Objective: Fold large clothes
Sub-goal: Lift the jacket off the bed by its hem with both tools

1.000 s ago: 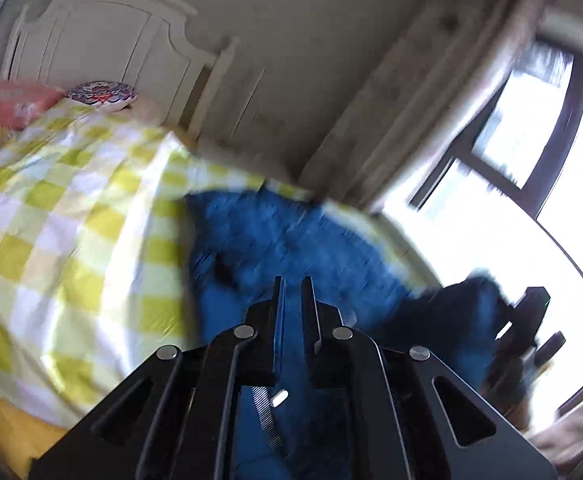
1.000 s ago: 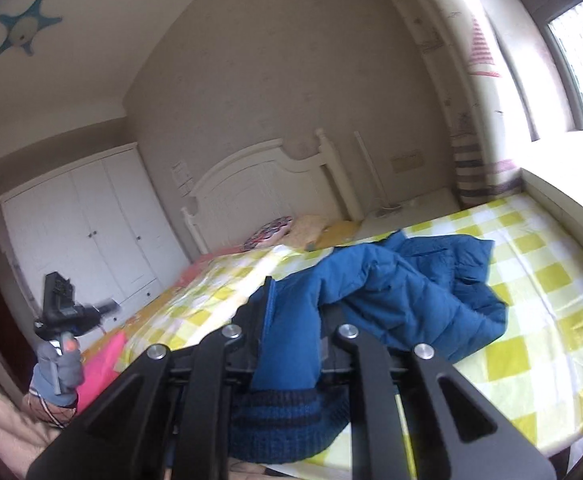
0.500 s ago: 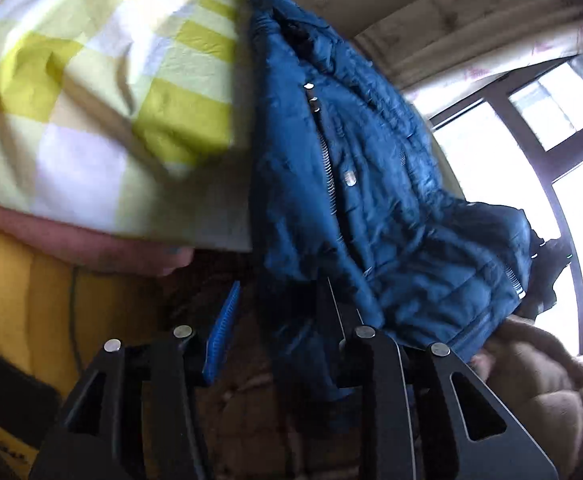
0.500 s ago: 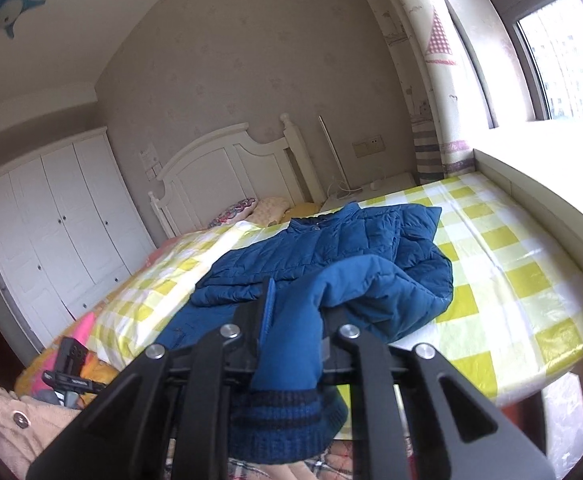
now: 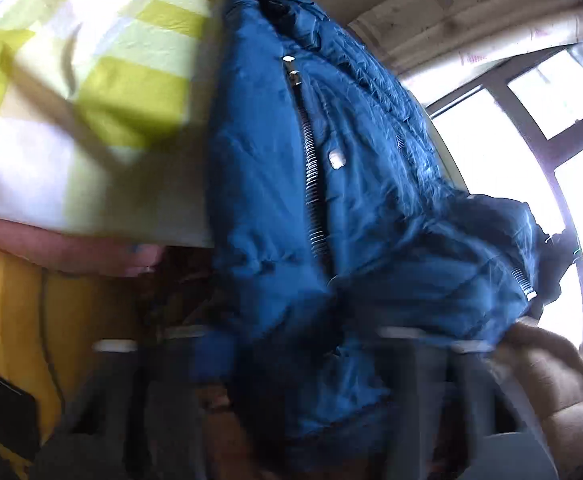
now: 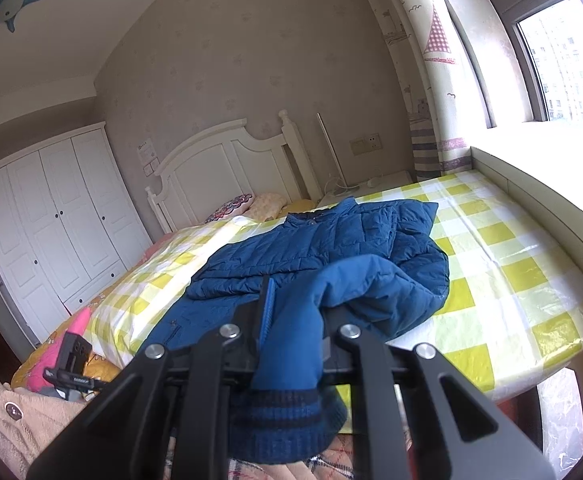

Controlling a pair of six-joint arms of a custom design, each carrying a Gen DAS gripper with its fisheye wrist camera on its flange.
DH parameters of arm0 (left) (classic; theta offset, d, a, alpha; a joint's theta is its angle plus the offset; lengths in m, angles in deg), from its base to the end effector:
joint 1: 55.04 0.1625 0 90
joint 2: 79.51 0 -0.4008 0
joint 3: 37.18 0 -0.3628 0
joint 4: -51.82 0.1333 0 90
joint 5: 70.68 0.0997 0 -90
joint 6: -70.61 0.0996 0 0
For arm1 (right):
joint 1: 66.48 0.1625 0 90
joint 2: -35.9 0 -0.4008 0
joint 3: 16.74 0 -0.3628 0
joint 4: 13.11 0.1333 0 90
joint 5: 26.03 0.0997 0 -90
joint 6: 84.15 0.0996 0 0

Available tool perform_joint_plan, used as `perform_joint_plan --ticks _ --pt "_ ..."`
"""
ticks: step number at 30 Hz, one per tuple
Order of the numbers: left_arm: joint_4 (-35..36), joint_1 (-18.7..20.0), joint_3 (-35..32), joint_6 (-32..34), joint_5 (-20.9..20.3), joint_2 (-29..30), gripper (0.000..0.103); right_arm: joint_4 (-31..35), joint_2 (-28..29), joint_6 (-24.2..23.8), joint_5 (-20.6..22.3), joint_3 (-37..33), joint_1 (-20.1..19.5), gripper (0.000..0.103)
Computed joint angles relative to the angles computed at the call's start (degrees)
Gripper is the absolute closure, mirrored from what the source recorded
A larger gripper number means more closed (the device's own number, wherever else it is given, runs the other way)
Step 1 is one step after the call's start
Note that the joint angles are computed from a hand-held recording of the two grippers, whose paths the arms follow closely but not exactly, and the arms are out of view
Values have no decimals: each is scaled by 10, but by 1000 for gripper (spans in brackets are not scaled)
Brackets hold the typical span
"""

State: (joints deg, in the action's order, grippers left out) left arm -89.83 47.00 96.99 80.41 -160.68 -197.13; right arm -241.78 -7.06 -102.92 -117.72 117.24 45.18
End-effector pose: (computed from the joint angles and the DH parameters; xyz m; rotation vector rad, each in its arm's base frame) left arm 0.1931 -0.2664 0.3901 -0.0565 2.8905 -0.8978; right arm 0.2790 -0.3493 0.0795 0.9733 -2.6974 1.2669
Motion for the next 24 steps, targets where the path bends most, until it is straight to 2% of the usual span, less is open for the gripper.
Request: perform_joint_plan --ticks 1,2,4,6,8,10,11,13,15,16,17,18,19,20,21,22,23,24 --pt "5 -22 3 -6 10 -18 95 4 -2 -4 0 -1 0 88" --pt "6 -41 4 -12 4 -39 97 7 -1 -3 -4 -6 3 88" --pt "-11 -57 -7 -31 -30 -56 97 -2 11 3 -11 -25 7 88" --pt "-56 -66 -35 -56 -59 -37 97 23 23 -5 -37 -72 20 88" --pt "-90 -76 -97 -90 -77 23 97 71 34 -5 -55 -136 27 88" --pt "-100 -99 -163 -110 -51 83 97 132 45 -2 -62 -212 24 88" --pt "-78 -103 -207 -111 -47 116 96 172 56 3 -71 -263 23 88" --pt "-41 -109 -327 -133 -31 212 95 286 83 54 -88 -377 16 87" --pt "-19 -109 -447 -170 1 315 95 406 124 86 -48 -497 -16 82" --pt "19 -102 -507 -195 1 354 93 466 144 121 -52 -550 -23 80" --pt "62 -92 -567 -215 -11 390 90 526 166 153 -54 -607 -32 77" --pt "81 -81 -627 -246 -25 432 88 575 184 191 -49 -654 -44 69" --pt "106 -72 -679 -266 -42 462 86 600 193 207 -29 -677 -55 62" --pt "112 -65 -714 -279 -50 485 83 600 198 222 14 -689 -70 29" --pt "122 -53 -747 -282 -73 506 79 580 200 231 57 -686 -84 9" --pt "126 -46 -770 -290 -83 521 45 549 206 247 79 -687 -94 9" --pt "112 -41 -785 -286 -68 532 10 542 212 253 76 -695 -99 9" --pt "88 -47 -782 -274 -29 532 4 555 216 244 50 -710 -99 9"
